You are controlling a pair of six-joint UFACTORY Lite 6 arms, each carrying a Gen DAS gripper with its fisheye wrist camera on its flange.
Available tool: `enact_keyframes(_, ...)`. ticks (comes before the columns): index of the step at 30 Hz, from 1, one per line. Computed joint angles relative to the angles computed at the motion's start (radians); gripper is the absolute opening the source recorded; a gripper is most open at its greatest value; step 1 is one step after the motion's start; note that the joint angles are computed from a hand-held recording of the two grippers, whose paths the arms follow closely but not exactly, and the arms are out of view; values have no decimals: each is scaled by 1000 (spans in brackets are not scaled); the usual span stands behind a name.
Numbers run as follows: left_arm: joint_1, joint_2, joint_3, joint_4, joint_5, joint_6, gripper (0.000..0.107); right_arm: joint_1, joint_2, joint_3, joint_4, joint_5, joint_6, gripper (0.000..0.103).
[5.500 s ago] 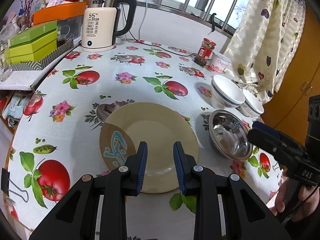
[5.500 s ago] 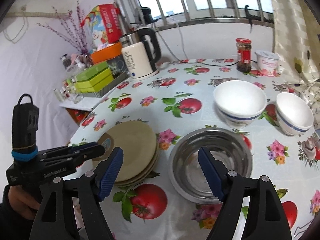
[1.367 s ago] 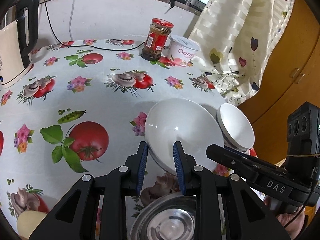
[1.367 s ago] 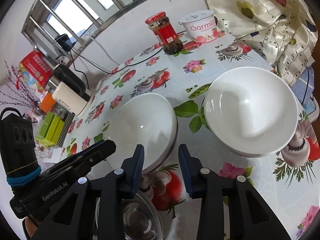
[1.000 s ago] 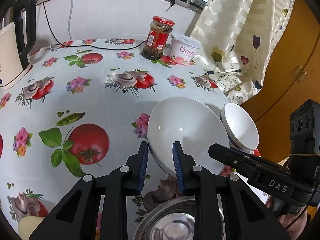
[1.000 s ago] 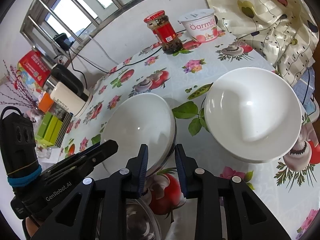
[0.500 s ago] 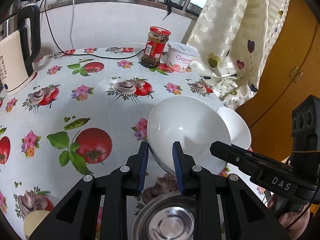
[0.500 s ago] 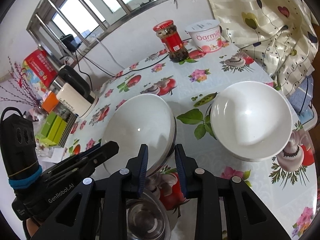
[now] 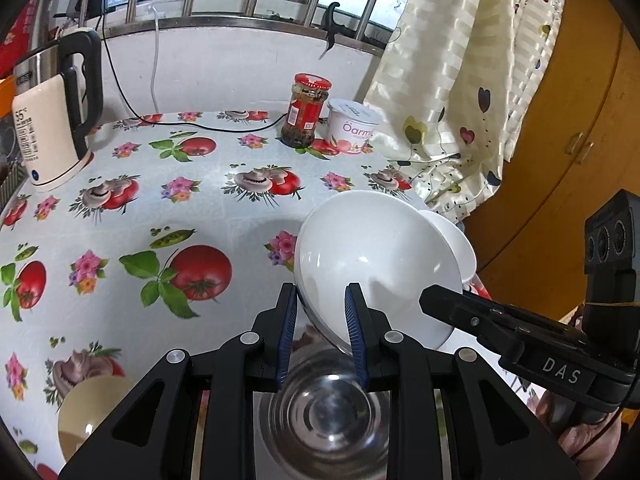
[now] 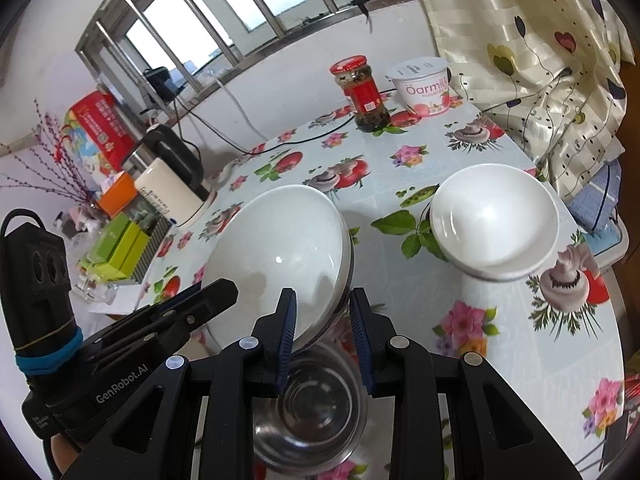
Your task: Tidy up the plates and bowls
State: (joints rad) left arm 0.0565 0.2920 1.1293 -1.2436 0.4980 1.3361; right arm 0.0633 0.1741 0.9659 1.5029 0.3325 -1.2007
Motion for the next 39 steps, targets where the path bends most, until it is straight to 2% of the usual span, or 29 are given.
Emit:
enact_keyframes(16, 53, -220, -283, -24, 5, 77, 26, 68, -190, -230, 57, -30, -41, 27)
enact_keyframes(39, 74, -241, -385, -2, -7, 91, 26, 106, -176, -294, 43, -42, -21, 27)
